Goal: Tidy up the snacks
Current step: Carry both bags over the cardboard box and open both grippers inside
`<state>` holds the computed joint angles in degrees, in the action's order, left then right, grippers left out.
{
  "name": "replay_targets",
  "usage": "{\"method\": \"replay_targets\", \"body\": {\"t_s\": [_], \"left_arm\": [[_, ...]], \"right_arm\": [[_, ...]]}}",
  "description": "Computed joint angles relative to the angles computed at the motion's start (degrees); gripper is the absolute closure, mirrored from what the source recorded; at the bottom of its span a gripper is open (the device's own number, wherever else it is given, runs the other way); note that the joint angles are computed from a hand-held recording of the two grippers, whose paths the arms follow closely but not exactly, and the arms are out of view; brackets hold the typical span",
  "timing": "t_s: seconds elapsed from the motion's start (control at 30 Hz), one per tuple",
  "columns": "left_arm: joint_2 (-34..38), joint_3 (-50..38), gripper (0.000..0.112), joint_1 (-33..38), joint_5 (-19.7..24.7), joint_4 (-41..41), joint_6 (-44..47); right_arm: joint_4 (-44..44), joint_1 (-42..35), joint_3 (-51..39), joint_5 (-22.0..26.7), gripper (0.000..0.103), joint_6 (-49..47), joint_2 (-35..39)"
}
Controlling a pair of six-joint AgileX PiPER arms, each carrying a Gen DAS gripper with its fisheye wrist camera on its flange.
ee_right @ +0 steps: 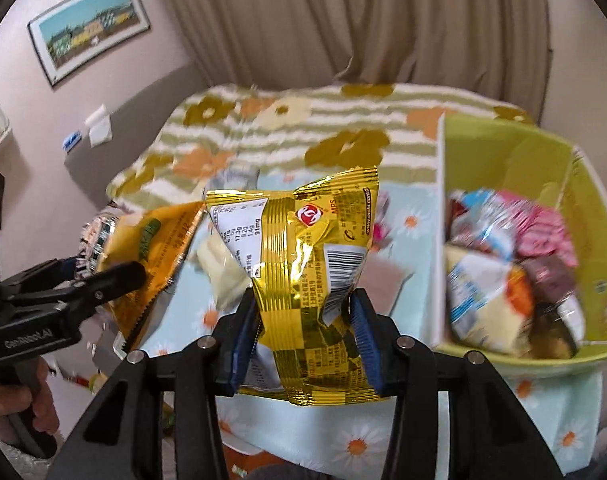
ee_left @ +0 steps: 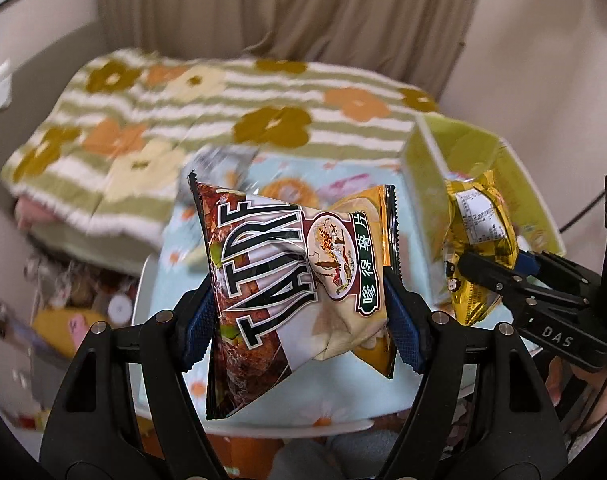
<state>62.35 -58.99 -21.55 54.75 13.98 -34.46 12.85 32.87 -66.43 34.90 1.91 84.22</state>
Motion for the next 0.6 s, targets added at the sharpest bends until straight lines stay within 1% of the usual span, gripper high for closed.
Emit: {"method": "replay_targets", "body": {"t_s": [0.13, 0.23, 0.43, 0.5, 0.6], "left_arm": [[6.0, -8.1, 0.041, -1.1, -1.0, -2.1, 3.7], [10.9, -13.8, 0.041, -3.1, -1.6, -2.0, 3.9], [23.6, -27.4, 0.041, -7.5, -2.3, -1.1, 2.0], [28.8, -33.2, 0.041, -8.8, -1.6, -1.0, 1.8], [37.3, -43.8, 0.041, -10.5, 1.0, -0.8, 2.1]], "right_arm": [[-0.7, -4.3, -2.7, 2.9, 0.061, -0.1, -2.3], [0.6, -9.1, -4.9, 5.1, 0.061, -2.7, -2.7], [9.0, -21.6, -10.2, 9.1, 0.061, -14.7, -0.1], [11.8, -25.4, -12.2, 10.5, 0.061, -18.4, 1.6], [15.4, -30.7, -16.3, 12.8, 0.061, -23.5, 5.3]]}}
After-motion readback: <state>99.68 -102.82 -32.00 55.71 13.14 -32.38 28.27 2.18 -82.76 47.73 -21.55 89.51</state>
